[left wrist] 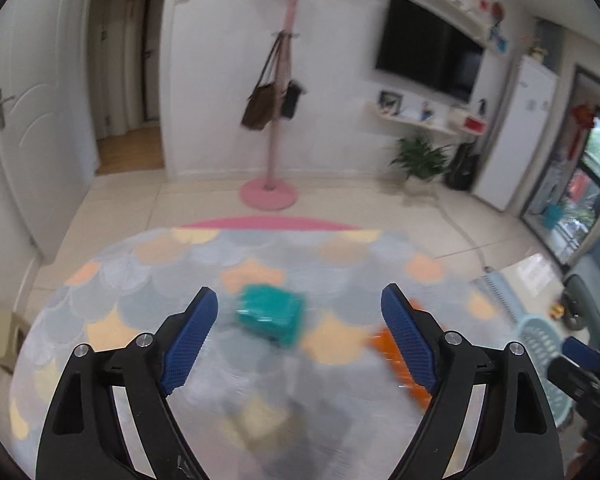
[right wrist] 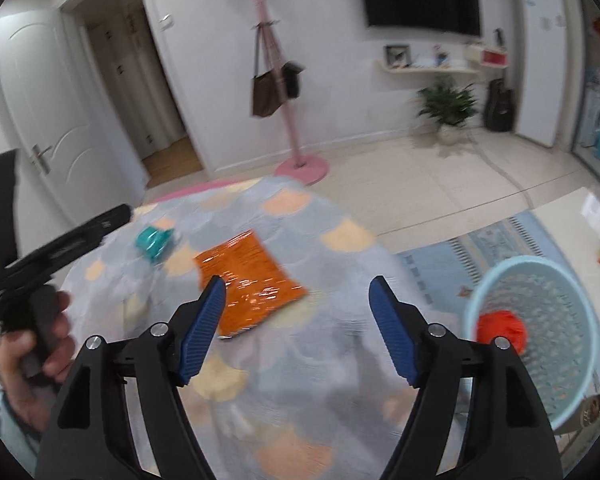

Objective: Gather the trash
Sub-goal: 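Grasp the orange foil packet with the right tool while the left tool grasps the teal packet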

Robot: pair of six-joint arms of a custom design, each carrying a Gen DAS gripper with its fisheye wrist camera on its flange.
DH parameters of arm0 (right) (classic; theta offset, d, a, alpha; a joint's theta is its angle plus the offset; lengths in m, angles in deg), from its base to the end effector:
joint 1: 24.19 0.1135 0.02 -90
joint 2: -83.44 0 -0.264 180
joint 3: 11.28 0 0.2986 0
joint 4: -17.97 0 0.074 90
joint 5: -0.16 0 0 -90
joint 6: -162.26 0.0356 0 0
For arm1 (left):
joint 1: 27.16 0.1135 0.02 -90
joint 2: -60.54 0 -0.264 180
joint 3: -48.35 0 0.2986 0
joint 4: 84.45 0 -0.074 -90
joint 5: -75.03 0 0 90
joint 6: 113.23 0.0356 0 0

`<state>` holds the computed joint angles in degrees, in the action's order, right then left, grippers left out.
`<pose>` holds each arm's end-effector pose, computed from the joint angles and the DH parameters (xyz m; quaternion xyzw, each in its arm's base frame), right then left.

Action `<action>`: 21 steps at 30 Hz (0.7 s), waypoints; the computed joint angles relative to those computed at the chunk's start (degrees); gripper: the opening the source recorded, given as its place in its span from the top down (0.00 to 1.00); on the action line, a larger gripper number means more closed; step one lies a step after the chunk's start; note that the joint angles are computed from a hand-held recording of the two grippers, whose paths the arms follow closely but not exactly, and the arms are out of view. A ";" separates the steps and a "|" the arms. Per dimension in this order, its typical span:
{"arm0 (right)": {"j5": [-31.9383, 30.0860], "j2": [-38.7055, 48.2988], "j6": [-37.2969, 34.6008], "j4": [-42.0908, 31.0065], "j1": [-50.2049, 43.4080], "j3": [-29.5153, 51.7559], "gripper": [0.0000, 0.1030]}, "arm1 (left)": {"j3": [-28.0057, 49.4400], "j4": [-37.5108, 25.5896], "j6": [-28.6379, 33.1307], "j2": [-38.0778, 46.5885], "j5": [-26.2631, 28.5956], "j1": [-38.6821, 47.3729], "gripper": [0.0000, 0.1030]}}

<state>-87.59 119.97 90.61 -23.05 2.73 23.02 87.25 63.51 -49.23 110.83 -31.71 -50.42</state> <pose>0.1665 0.0830 0.1839 -0.0608 0.9158 0.1360 0.3731 0.2085 -0.0785 0.1833 -0.0793 0.9071 -0.0414 0.4112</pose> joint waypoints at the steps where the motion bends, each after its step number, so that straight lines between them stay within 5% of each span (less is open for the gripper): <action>1: 0.24 2.40 0.69 1.46 1.15 0.33 0.32 | -0.34 1.58 1.14 1.90 2.24 2.43 0.20; 9: 2.52 18.14 1.15 10.70 7.17 3.00 0.31 | 2.02 8.96 3.39 14.96 11.64 10.20 0.20; 13: 3.16 22.60 0.80 13.32 8.85 4.13 0.26 | 3.37 10.04 5.15 18.90 8.88 8.10 0.21; 15: 3.60 24.31 0.60 14.31 9.56 4.44 0.25 | 3.45 10.37 6.10 19.75 7.64 6.93 0.24; 17: 3.81 25.62 0.36 15.11 10.04 4.68 0.24 | 4.20 10.72 7.06 21.11 7.40 6.55 0.42; 21: 5.23 28.47 -0.01 16.70 11.39 5.34 0.19 | 3.02 11.22 7.60 20.05 6.76 5.93 0.48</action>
